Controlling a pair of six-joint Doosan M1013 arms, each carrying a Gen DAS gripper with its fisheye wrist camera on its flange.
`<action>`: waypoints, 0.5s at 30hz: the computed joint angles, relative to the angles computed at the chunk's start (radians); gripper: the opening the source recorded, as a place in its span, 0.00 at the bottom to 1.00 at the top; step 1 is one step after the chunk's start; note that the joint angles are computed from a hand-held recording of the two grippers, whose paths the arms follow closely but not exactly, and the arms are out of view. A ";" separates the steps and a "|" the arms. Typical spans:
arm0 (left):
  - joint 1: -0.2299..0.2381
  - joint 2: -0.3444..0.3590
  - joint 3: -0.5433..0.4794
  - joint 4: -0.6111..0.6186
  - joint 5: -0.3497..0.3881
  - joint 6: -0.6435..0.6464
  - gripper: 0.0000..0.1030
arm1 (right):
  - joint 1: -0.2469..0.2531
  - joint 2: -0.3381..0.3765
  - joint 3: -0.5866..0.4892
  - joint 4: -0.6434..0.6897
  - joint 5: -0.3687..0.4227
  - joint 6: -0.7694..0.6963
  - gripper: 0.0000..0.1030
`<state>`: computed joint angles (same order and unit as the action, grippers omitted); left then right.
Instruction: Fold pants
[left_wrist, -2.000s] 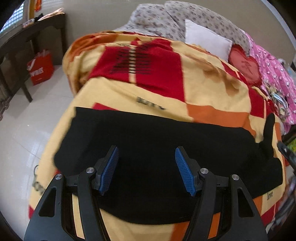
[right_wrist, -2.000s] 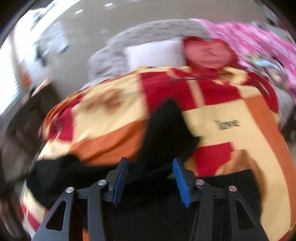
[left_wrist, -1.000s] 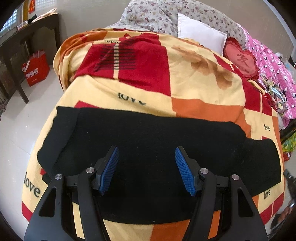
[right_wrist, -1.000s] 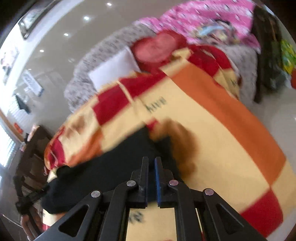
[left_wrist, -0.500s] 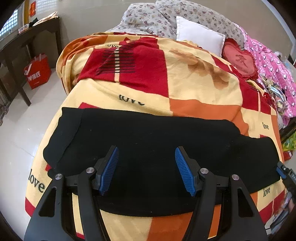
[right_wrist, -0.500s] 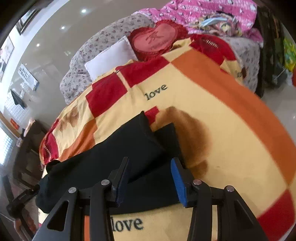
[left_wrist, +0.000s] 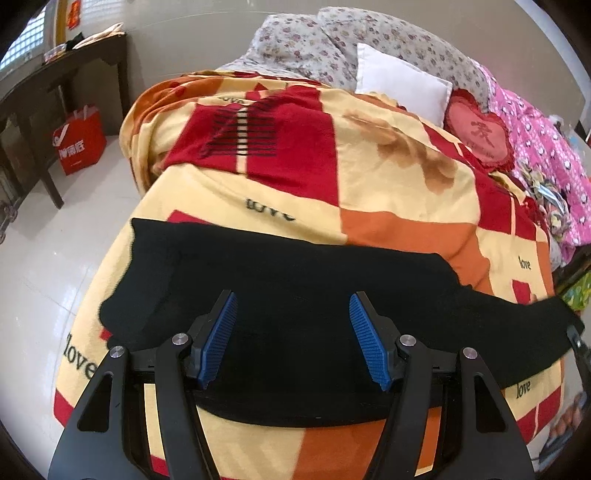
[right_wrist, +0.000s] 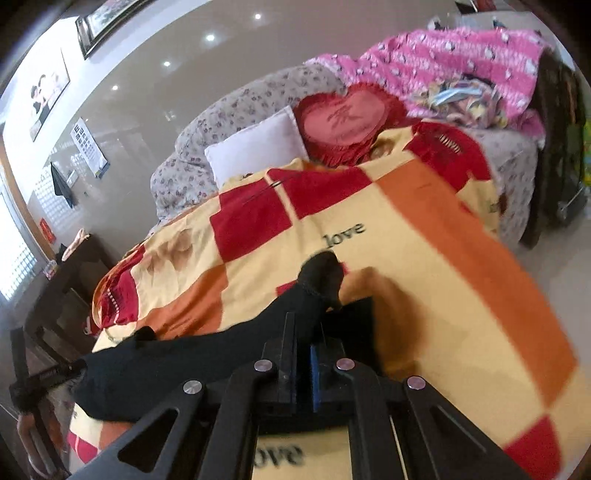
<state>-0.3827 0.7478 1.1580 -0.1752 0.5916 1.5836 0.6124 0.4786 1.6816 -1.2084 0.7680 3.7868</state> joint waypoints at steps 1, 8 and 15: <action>0.001 0.000 0.002 0.006 -0.001 -0.008 0.62 | 0.000 0.003 -0.002 0.043 0.012 -0.036 0.04; 0.022 -0.005 0.023 0.070 0.005 -0.078 0.62 | -0.013 0.022 -0.015 0.191 0.034 -0.111 0.08; 0.064 -0.020 0.043 0.187 -0.032 -0.235 0.62 | -0.015 0.020 -0.081 -0.007 -0.141 -0.137 0.42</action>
<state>-0.3188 0.7276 1.2009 0.0120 0.5592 1.3487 0.5970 0.4982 1.6004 -1.2159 0.6267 3.6502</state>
